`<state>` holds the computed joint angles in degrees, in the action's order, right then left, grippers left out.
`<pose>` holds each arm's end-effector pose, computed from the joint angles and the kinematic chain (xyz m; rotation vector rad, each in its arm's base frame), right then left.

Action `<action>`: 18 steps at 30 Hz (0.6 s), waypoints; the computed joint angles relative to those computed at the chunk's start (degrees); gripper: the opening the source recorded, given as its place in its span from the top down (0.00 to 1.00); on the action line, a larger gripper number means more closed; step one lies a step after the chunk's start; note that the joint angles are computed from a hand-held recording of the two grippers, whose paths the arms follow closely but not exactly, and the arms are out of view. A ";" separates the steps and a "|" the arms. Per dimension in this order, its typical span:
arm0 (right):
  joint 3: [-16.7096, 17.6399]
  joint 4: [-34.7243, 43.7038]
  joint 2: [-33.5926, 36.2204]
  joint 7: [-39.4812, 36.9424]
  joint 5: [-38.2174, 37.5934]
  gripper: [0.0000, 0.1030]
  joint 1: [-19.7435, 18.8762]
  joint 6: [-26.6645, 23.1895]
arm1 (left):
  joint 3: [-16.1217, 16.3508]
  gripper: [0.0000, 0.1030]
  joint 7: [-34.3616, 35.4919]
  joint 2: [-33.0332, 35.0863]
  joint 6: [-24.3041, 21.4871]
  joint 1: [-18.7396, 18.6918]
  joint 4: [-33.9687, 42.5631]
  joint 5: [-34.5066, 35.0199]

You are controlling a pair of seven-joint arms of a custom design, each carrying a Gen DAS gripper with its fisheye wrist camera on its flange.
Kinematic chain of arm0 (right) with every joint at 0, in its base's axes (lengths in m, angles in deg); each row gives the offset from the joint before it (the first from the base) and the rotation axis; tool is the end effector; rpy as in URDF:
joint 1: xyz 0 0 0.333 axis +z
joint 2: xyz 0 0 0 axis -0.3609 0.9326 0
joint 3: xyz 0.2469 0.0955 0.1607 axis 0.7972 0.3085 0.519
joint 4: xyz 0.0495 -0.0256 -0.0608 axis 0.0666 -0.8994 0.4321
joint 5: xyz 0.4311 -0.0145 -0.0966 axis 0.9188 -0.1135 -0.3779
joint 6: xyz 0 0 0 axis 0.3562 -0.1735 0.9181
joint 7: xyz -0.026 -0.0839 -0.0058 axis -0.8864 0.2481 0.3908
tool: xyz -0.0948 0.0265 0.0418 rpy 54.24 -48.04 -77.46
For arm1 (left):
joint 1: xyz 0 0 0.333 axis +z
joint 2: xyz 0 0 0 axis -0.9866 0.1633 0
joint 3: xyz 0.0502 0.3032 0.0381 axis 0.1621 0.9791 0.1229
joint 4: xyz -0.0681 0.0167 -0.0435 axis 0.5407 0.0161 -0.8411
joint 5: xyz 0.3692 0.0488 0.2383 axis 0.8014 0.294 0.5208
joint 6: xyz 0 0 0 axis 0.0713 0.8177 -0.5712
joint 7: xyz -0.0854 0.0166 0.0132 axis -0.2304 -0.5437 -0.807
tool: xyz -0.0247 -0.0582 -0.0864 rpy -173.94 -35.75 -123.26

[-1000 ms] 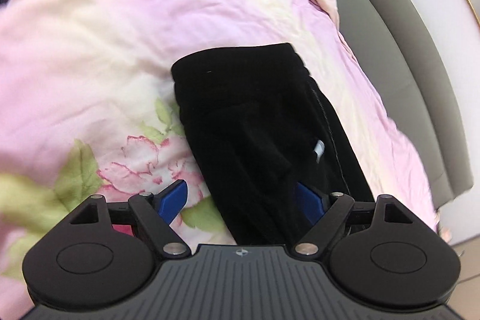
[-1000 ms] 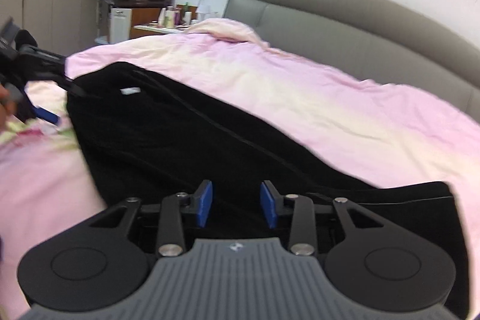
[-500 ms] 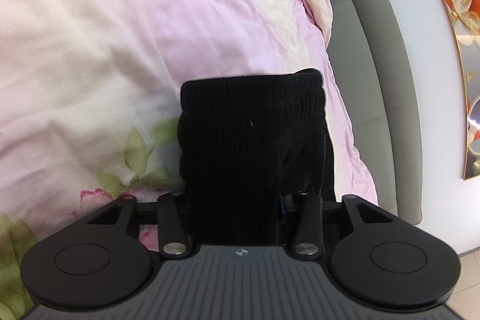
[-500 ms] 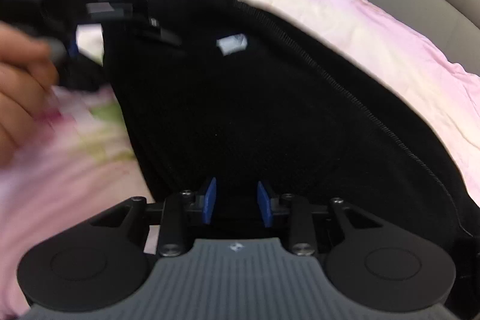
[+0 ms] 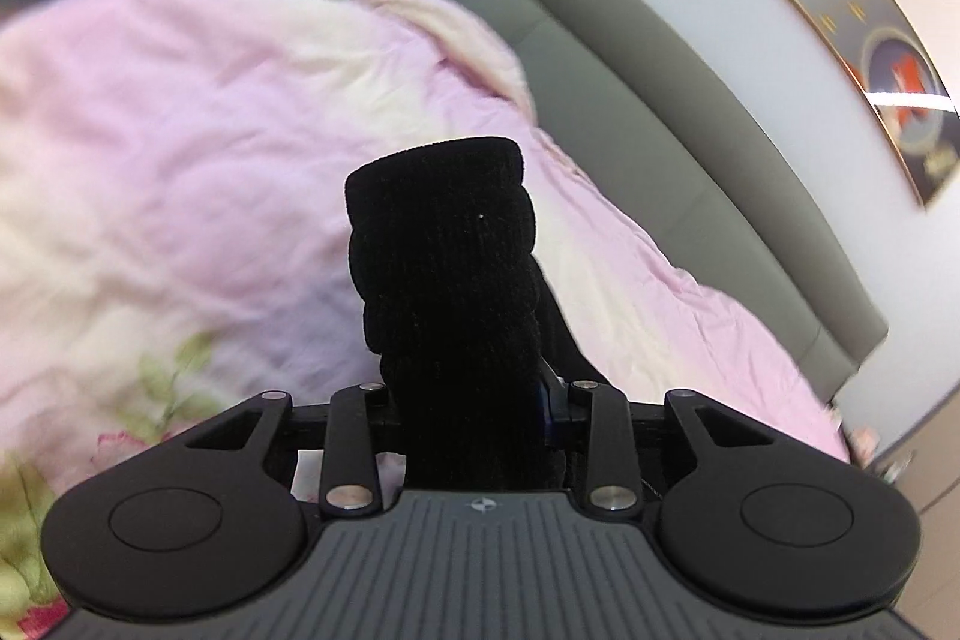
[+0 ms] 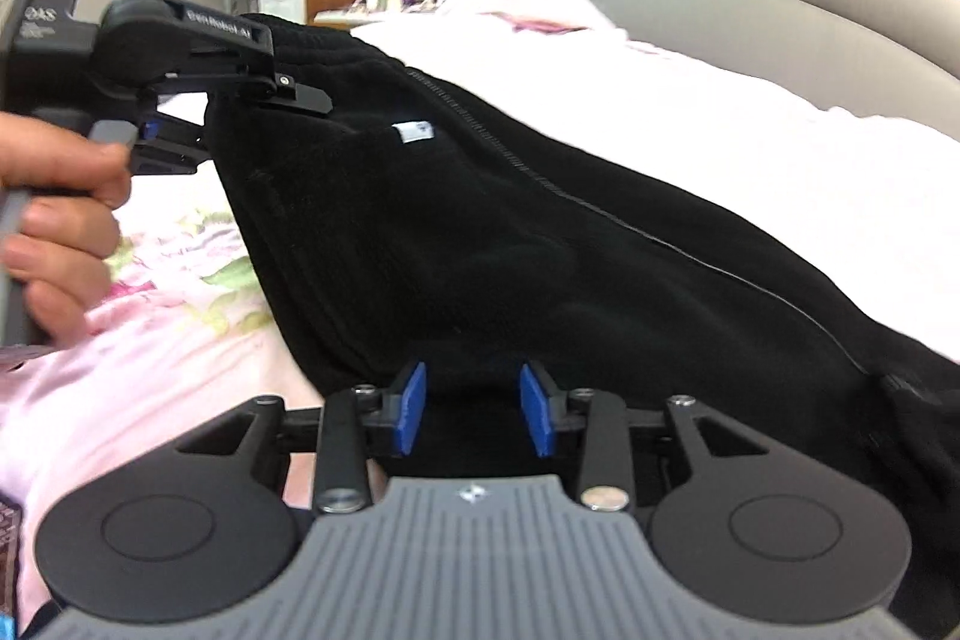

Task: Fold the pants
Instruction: 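Grasp the cuff with the left gripper and lift it while the right gripper holds the pants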

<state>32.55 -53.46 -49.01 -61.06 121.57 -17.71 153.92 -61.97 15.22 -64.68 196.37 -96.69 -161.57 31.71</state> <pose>0.6589 0.0521 0.3853 -2.1366 0.8185 -0.3938 0.6585 -0.2768 0.4032 -2.1661 0.8488 -1.2711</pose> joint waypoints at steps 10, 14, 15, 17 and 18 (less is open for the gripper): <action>-4.39 2.26 -0.94 1.13 -0.31 0.67 -5.67 -4.53 | -1.24 0.63 43.56 12.01 -15.81 -9.17 20.41 -12.76; -4.58 4.76 0.41 2.53 2.62 0.61 -7.76 -3.91 | -0.22 0.63 59.66 20.25 -18.60 -13.19 31.87 -15.23; -4.58 5.24 0.79 3.32 3.46 0.61 -8.25 -3.73 | 0.01 0.63 63.95 22.47 -18.93 -14.06 34.84 -15.82; -4.97 6.79 1.90 6.14 4.41 0.61 -9.72 -4.93 | 0.15 0.61 72.83 27.07 -19.51 -15.54 40.88 -17.62; -4.88 7.14 2.22 6.99 4.98 0.61 -10.19 -4.91 | -0.17 0.60 77.67 29.67 -19.66 -15.91 44.38 -19.24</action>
